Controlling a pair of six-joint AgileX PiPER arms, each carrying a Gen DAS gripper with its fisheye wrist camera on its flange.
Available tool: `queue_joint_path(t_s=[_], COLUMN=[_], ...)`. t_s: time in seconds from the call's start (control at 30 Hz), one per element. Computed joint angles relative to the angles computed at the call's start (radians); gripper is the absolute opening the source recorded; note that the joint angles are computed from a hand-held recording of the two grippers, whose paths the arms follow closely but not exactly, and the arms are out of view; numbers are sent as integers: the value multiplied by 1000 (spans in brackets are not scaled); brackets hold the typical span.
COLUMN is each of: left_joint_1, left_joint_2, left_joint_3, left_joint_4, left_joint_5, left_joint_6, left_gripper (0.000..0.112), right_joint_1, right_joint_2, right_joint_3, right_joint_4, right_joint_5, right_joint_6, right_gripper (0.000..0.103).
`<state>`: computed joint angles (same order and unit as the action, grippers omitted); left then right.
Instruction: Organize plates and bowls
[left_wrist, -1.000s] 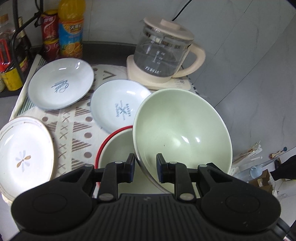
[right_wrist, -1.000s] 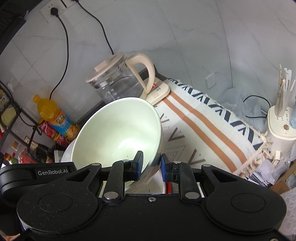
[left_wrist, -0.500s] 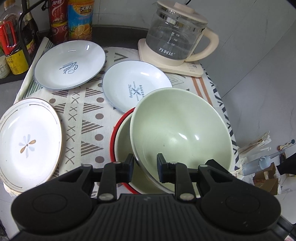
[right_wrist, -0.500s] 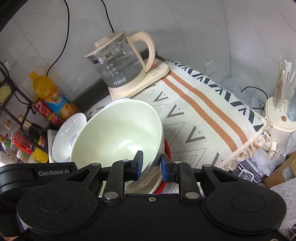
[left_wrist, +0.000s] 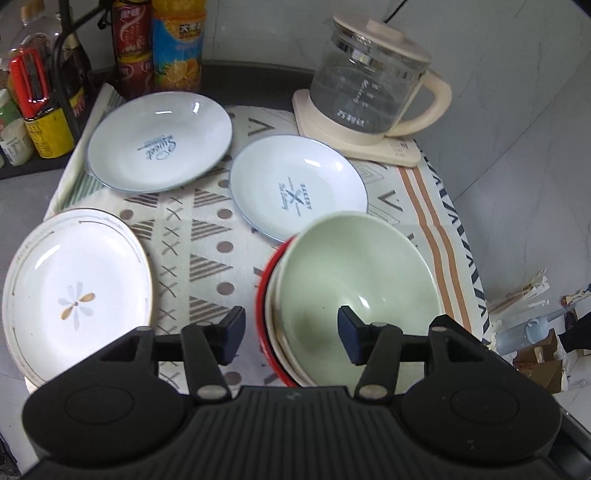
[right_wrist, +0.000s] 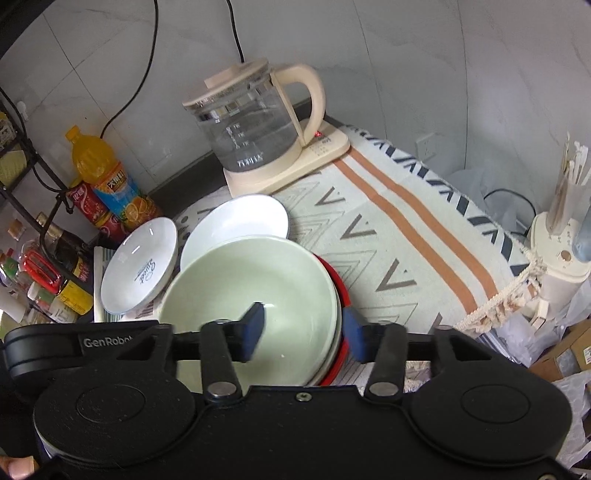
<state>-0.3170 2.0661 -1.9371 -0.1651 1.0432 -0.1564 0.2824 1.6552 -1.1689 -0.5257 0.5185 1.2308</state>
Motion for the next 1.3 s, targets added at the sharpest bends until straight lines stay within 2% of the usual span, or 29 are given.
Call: queue_joint_path(t_s=[0.07, 0.17, 0.3, 0.47, 0.83, 1.1, 1.3], left_joint_1=[17, 43, 95, 160, 294, 383, 417], left_joint_2=[-15, -49, -72, -97, -130, -126, -79], left_joint_3=[20, 68, 96, 129, 178, 174, 110], left_joint_4=[-9, 5, -8, -17, -46, -116, -102], left_joint_5=[-16, -55, -68, -73, -86, -101, -69], left_joint_6=[14, 1, 28, 67, 136, 179, 171], left_gripper=[60, 69, 76, 79, 79, 79, 79], right_joint_1=[13, 40, 85, 146, 250, 279, 281], right_joint_2=[0, 6, 19, 57, 152, 225, 294], right_joint_3=[-11, -31, -63, -116, -249, -359, -451], right_joint_4=[-24, -58, -122, -185, -186, -119, -44], right_joint_5=[8, 16, 37, 67, 131, 140, 136], right_joint_6=[24, 57, 118, 179, 191, 86, -17], right_gripper=[54, 67, 80, 88, 91, 92, 92])
